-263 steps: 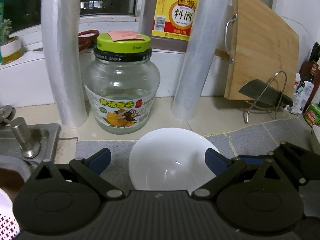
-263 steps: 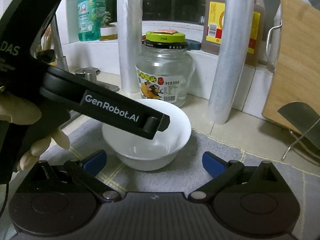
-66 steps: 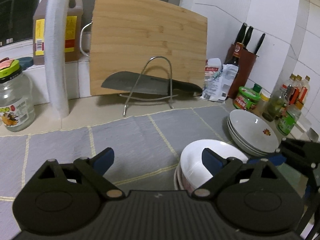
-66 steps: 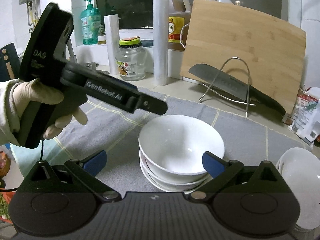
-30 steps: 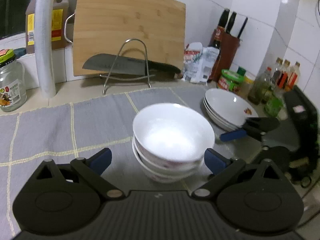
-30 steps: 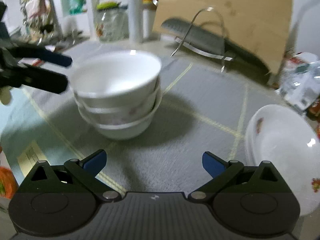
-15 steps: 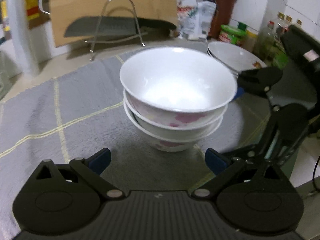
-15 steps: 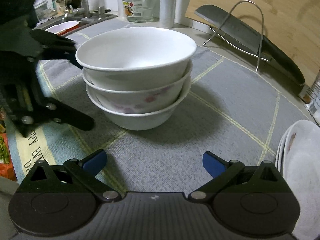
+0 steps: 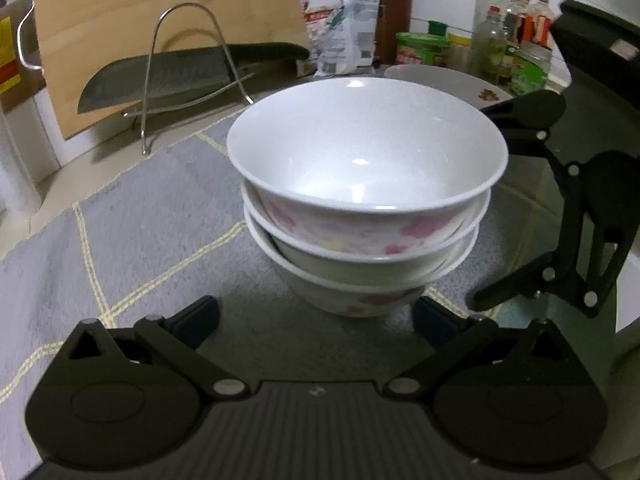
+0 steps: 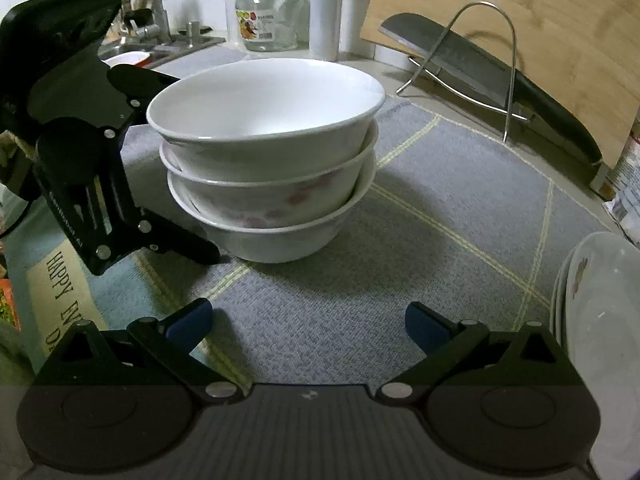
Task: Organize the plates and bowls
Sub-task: 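Grasp the stack of three white bowls from opposite sides with both grippers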
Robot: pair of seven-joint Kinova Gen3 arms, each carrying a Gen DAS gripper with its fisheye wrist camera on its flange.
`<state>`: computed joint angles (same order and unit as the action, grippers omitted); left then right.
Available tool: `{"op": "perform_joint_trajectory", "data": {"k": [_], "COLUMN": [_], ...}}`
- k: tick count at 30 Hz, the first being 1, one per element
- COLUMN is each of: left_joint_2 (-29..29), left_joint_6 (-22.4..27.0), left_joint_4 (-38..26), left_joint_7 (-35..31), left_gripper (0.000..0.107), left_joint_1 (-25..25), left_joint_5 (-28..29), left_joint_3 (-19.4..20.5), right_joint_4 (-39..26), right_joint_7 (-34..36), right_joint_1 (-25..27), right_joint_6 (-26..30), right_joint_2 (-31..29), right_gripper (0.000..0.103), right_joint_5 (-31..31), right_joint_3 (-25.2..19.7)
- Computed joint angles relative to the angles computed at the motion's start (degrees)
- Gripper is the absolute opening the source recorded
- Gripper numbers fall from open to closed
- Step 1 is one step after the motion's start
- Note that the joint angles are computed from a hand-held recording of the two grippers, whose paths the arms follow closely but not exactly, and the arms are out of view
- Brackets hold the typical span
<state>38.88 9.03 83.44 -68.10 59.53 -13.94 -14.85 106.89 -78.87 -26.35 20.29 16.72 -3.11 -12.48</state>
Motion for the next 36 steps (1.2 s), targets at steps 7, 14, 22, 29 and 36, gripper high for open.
{"op": "perform_joint_trajectory", "data": {"k": [7, 14, 22, 29, 36], "left_joint_2": [-0.49, -0.3, 0.55, 0.54, 0.92], "left_joint_6": [0.82, 3.06, 7.06, 7.84, 8.94], "left_joint_4": [-1.19, -2.38, -5.65, -6.19, -6.65], "left_joint_7": [-10.23, -20.36, -31.06, -38.3, -43.6], "left_gripper": [0.103, 0.103, 0.098, 0.094, 0.087], "left_joint_1": [-10.35, -17.34, -21.13, -23.41, -25.56], "left_joint_5": [-0.23, 2.11, 4.68, 8.28, 11.61], "left_joint_3": [12.31, 20.8, 26.1, 28.54, 30.76], "right_joint_4": [-3.94, -7.36, -11.91, -14.09, -16.08], "right_joint_7": [3.93, 17.71, 25.64, 32.04, 36.42], "right_joint_1": [1.82, 7.44, 7.8, 9.36, 9.36], "right_joint_6": [4.44, 7.23, 10.93, 12.93, 16.06], "right_joint_2": [1.83, 4.41, 7.11, 8.33, 8.41], "right_gripper": [0.103, 0.103, 0.103, 0.103, 0.092], "right_joint_5": [-1.08, -7.46, -11.05, -14.32, -16.4], "right_joint_3": [-1.67, -6.05, -5.41, -6.57, -5.98]}}
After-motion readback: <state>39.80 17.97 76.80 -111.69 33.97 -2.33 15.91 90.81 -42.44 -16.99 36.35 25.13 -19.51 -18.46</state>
